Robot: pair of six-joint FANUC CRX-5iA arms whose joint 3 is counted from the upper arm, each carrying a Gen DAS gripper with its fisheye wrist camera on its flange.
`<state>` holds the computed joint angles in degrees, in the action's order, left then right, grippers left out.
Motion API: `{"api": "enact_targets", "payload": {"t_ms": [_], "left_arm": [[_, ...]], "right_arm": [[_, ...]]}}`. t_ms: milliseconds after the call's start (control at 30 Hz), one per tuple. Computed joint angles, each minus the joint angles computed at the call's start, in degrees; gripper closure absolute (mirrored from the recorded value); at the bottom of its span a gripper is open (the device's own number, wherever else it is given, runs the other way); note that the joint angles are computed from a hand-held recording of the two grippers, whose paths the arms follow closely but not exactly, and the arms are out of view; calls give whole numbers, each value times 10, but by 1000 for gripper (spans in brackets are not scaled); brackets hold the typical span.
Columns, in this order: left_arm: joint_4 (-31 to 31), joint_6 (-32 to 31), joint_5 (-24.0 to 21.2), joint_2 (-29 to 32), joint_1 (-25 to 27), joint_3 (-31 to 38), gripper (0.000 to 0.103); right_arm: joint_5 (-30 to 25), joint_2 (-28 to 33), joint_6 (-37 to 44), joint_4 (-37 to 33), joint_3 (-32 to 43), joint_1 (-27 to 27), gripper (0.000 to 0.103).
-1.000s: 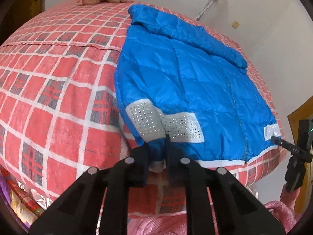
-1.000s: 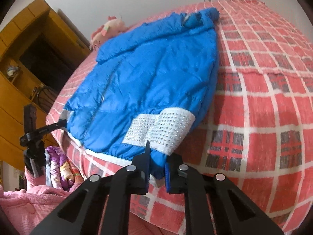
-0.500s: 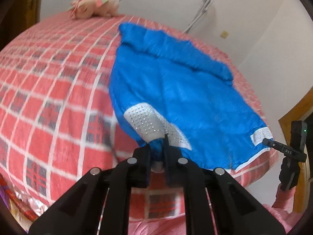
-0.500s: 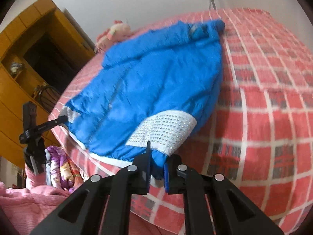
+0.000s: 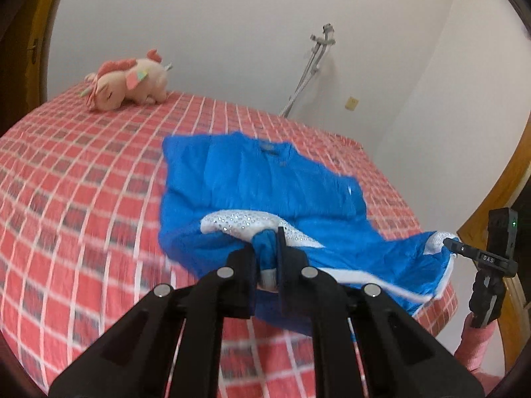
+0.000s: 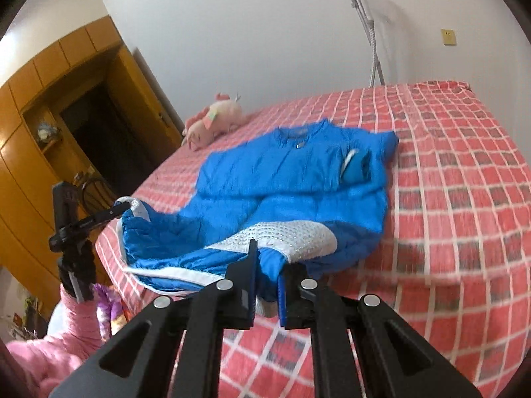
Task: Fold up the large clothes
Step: 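Lift the hem with both grippers and flip the jacket over onto its front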
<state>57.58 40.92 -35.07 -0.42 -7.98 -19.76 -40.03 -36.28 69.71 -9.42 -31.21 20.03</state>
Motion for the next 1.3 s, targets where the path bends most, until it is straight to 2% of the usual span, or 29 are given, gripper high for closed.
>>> {"api": "enact_targets", "payload": {"t_ms": [133,267,500,667,867,1033,1133,1300], "left_arm": [[8,3,11,36,-8,47,95],[-33,51,7,93,-11,128,95],[-89,132,-15,200,-13,273,95],[-160,204,-32,276,-17,379,95],[-251,303,-86,377,-20,528,94],[-334,391,-161,476,-24,684,94],[-356,425,-204,533,-24,768,94],[-362,449,-238,586,-22,844,91]], "right_arm": [[-12,64,68,-66,68,-59,94],[-32,143,117,-124,143,-113,94],[-50,263,126,-151,246,-155,94],[-72,345,132,-173,313,-180,94],[-103,430,136,-193,382,-201,94],[-130,508,127,-190,440,-211,94],[-143,546,127,-206,467,-221,94],[-150,573,141,-238,482,-236,93]]}}
